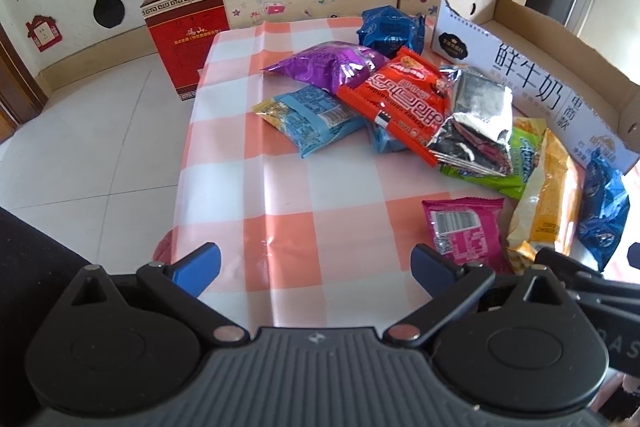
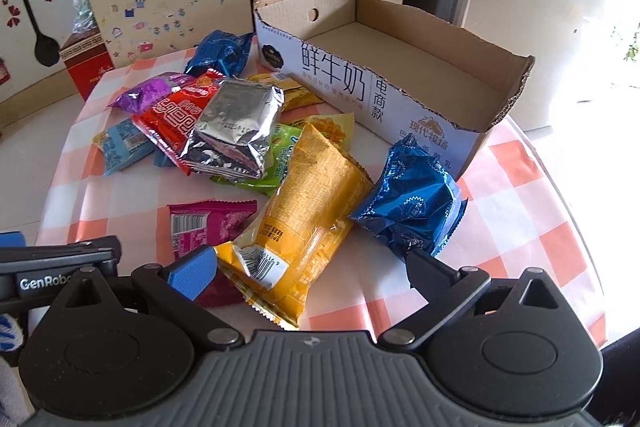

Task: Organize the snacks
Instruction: 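Move the right tool to the blue foil bag while left tool approaches yellow chip bag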

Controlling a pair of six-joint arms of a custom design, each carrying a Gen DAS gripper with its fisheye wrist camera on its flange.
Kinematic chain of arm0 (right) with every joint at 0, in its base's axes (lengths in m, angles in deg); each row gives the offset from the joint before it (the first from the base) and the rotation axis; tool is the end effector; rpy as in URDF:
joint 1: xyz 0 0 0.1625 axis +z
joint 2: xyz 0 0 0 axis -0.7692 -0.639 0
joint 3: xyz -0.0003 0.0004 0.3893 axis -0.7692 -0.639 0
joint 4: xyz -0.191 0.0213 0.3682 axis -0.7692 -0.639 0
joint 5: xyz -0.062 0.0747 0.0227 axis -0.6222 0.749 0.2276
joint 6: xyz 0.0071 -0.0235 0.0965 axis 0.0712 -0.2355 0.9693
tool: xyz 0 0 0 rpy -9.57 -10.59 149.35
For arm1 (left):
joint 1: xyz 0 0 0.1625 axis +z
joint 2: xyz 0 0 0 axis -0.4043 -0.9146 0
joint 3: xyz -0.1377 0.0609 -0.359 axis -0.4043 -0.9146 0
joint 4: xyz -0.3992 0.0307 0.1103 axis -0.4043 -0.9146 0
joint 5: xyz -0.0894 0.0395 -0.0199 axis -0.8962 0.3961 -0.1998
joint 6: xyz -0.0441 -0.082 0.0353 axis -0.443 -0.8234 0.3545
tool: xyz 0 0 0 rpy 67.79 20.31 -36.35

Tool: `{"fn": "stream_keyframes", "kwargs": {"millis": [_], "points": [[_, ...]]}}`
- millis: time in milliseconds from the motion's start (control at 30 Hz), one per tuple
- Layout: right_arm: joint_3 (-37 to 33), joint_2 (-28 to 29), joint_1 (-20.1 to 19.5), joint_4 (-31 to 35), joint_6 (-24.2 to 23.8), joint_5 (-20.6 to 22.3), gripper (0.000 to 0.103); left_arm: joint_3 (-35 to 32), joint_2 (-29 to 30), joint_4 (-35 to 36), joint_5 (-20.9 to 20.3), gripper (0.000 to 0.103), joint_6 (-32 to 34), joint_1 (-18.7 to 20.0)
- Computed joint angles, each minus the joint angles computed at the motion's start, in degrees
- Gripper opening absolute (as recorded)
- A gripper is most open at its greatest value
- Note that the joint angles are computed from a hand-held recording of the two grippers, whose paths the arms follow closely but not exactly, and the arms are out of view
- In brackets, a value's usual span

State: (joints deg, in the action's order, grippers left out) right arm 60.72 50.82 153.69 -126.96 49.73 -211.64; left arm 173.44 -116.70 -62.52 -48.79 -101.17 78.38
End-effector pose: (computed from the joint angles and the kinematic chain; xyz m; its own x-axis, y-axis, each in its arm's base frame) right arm 0.2379 -0.6827 0.1221 -0.7144 -0.2149 0.6659 -0.4906 0.8323 -0.2578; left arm -0.1949 -0.6555 0.1473 -0.6393 -0.3363 -0.6915 0.1747 0.8123 -0.5565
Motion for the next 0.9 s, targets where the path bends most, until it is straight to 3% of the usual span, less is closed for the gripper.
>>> {"fn": "stream_keyframes", "kwargs": {"millis": [333,600,767,900], "points": [[1.00,-4.53,-3.13,1.33,8.36,3.56,0.103,1.07,-0.15,-6.47,-2.02,0.101,3.51,0.43],[0.95,-5.92,-5.09,3.47,17.51,4.65,0.103,2.53,1.81,-21.30,-4.57,0.100,16.19,-0.38],[1.36,-6.53,-5.58,2.27,19.69,5.00,0.102,1.88,4.51,-30.84,-7.69,0.100,27.00,-1.30],[1.68,-7.21,-6.17,1.96,21.21,5.93,0.101,-0.50,7.88,-34.14,-9.20,0.100,34.09,-1.95]]}}
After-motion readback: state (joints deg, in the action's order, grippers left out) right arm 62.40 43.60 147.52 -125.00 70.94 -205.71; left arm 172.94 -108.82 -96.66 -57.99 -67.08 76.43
